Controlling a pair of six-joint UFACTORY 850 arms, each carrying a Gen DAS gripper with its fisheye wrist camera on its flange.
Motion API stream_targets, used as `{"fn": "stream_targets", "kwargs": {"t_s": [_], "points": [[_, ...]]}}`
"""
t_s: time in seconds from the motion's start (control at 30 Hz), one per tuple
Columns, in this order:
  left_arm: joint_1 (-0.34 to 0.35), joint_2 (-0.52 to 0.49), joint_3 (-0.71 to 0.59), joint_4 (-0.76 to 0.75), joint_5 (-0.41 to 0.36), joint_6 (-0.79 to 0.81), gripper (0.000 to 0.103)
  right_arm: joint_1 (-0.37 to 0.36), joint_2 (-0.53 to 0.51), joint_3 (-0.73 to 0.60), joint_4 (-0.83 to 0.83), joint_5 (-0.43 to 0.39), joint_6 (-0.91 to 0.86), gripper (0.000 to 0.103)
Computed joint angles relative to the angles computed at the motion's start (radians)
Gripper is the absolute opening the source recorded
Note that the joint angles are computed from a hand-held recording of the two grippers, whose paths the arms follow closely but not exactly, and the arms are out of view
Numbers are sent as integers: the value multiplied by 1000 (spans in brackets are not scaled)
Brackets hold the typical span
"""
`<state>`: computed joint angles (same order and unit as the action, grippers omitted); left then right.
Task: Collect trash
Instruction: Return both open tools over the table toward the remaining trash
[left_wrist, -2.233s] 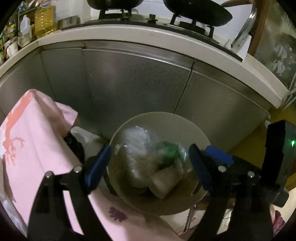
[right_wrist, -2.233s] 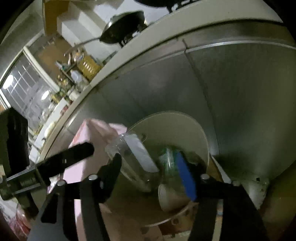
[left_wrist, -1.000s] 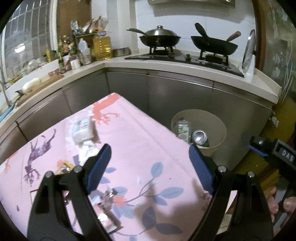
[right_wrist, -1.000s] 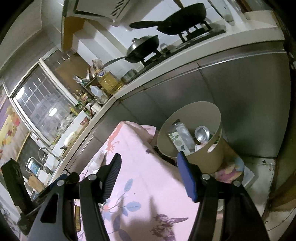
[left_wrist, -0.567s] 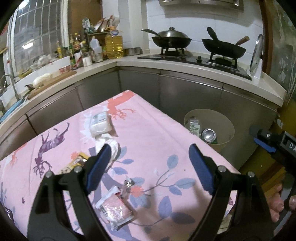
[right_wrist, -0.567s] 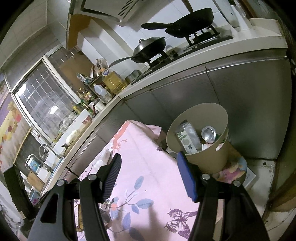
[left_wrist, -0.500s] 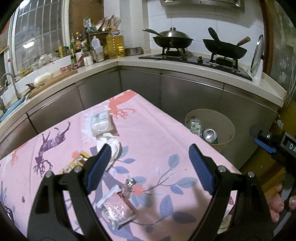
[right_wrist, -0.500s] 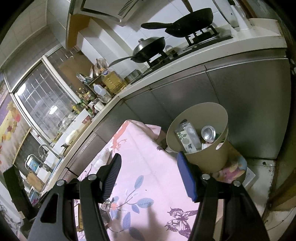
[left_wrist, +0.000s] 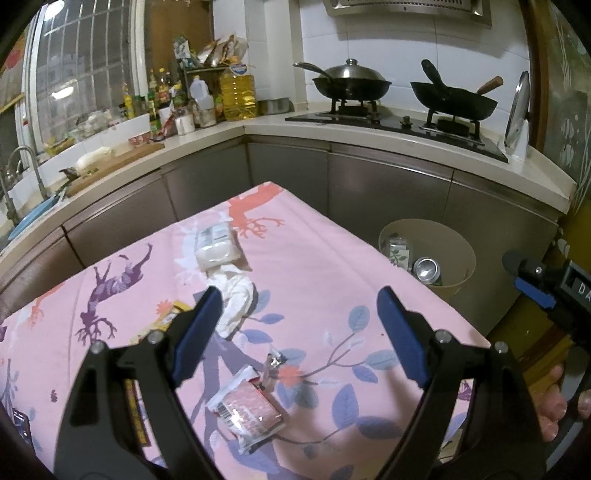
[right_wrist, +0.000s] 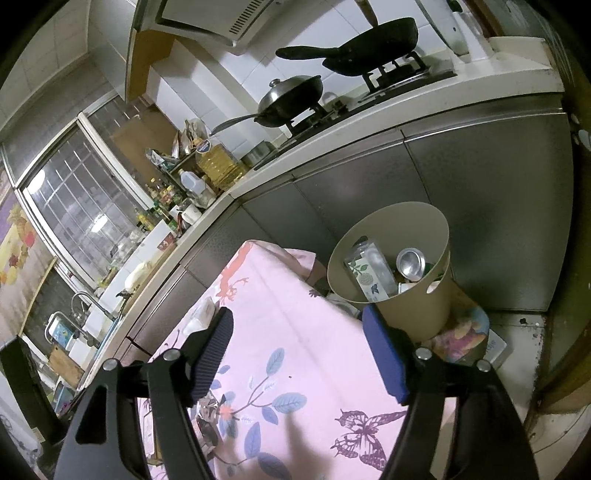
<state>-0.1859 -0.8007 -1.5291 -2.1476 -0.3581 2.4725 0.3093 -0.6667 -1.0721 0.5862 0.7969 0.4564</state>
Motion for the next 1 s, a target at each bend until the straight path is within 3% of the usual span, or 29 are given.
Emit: {"fn": "stream_targets", "kwargs": {"t_s": [1.0], "points": [[5,2,9,29,-7,-14,82,5,-12,2,-6,-1,31,70]]}}
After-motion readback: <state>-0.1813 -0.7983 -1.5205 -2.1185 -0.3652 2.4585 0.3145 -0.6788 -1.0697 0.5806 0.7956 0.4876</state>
